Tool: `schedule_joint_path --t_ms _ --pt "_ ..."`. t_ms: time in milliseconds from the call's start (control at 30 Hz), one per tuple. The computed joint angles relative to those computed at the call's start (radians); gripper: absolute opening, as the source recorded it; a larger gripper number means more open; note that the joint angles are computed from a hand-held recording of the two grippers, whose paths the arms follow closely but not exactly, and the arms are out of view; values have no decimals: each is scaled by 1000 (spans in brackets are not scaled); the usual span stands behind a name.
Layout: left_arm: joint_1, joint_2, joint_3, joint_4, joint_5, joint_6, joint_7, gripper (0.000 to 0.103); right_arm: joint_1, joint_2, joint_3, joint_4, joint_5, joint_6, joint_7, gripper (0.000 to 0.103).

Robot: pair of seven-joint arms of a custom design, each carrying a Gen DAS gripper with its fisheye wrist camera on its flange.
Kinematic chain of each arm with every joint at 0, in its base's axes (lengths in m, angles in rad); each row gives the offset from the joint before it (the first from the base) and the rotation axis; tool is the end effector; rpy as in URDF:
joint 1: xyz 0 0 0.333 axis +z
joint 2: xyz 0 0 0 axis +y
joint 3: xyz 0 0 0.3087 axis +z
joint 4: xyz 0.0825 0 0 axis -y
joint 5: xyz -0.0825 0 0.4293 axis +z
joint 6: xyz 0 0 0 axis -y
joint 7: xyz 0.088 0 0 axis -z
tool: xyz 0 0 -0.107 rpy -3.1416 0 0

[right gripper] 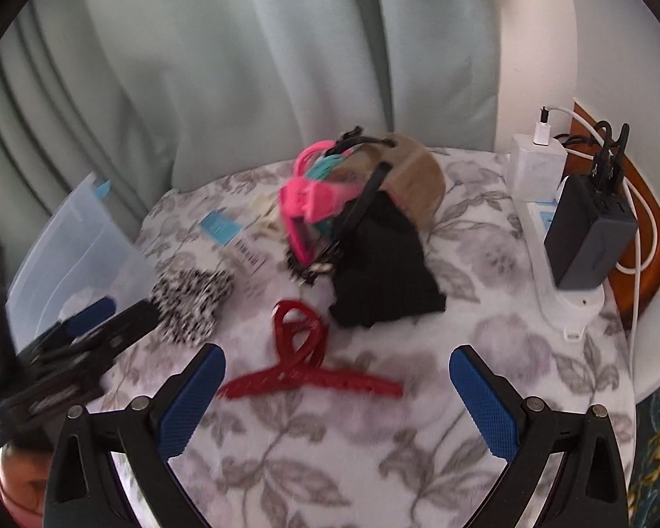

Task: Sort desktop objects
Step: 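Grasp the red claw clip with the left tool while the right tool grasps the black cloth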

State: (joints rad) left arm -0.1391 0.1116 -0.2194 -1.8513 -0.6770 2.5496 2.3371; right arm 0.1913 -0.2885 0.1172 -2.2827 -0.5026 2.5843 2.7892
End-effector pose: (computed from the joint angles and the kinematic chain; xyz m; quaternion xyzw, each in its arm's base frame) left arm 0.6373 -0.2246 0.5012 -0.4074 0.8297 -0.3732 0.0797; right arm 0.5192 0.1779 0.5079 -0.4571 0.8202 -0.2091 0.2730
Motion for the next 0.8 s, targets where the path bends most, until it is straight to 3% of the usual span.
schedule_joint_path --t_ms 167,333,533,800 --pt "-8 -42 -11 -46 -53 -74 138 99 -19 14 -25 6 17 12 -7 94" --pt "-37 -73 -12 -99 -82 -100 245 99 -18 42 -62 6 106 44 -74 79" --pt "-62 -34 -15 -74 -37 -119 224 98 -18 88 -82 26 190 54 -168 70" --pt "-75 55 -33 0 60 -154 159 74 -27 125 -92 44 248 77 -251 65"
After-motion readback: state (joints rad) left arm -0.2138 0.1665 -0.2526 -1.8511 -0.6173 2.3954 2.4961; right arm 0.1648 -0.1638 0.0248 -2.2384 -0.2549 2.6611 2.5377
